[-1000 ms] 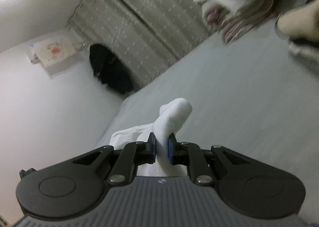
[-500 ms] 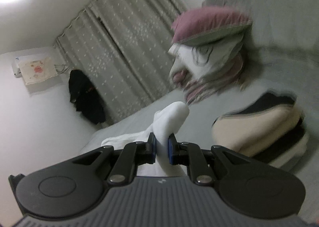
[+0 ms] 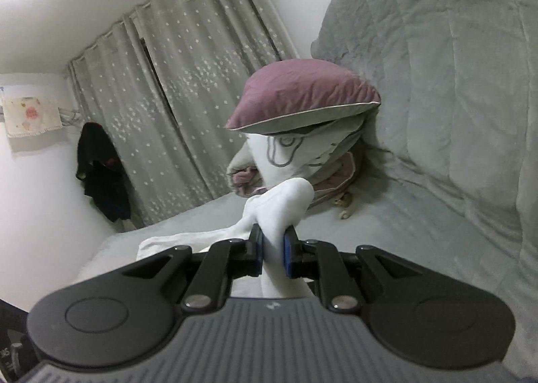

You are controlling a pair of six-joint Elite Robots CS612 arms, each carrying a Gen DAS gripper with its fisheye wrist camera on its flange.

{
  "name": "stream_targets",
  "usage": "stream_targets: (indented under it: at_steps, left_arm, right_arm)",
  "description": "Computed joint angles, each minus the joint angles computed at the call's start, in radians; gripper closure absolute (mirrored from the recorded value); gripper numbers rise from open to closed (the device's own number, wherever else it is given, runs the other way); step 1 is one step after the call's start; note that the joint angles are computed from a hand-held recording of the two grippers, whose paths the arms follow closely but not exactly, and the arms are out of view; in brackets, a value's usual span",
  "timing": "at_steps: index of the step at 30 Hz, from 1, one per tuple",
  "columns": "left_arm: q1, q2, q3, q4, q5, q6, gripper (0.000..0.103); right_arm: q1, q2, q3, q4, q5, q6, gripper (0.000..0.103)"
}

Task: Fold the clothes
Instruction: 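Grasp the folded white garment with both tools and lift it, then lower the folded white garment onto the clothes stack and open both tools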

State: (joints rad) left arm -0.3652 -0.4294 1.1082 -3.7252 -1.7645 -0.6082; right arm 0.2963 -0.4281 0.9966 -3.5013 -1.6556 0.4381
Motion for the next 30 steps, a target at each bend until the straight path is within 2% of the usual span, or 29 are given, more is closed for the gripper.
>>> stream_targets:
  at_steps: [5,12,16,18,20,22,27,30]
  left_arm:
    - [-0.013,0.046,-0.088,0.056,0.049,-0.031,0.089]
    - [-0.007,0.109,-0.202,0.206,0.104,-0.052,0.088]
    - [-0.004,0.138,-0.255,0.305,0.126,-0.031,0.084]
    - [-0.004,0.142,-0.259,0.318,0.156,-0.009,0.084]
    - [-0.005,0.145,-0.262,0.307,0.191,0.025,0.074]
    - [-0.003,0.151,-0.277,0.288,0.210,0.059,0.072]
    - [0.003,0.171,-0.333,0.276,0.162,0.140,0.072]
    - [0.004,0.170,-0.324,0.263,0.106,0.183,0.072]
  right_arm:
    - [-0.017,0.041,-0.090,0.099,0.015,-0.060,0.088]
    - [-0.043,0.143,-0.264,0.262,0.071,-0.076,0.088]
    - [-0.050,0.208,-0.367,0.358,0.077,-0.062,0.082]
    - [-0.053,0.219,-0.385,0.385,0.069,-0.061,0.082]
    - [-0.056,0.217,-0.374,0.376,0.058,-0.061,0.077]
    - [-0.059,0.208,-0.349,0.345,0.046,-0.059,0.062]
    - [-0.061,0.186,-0.299,0.245,0.026,-0.081,0.062]
    - [-0.057,0.183,-0.295,0.200,0.048,-0.105,0.062]
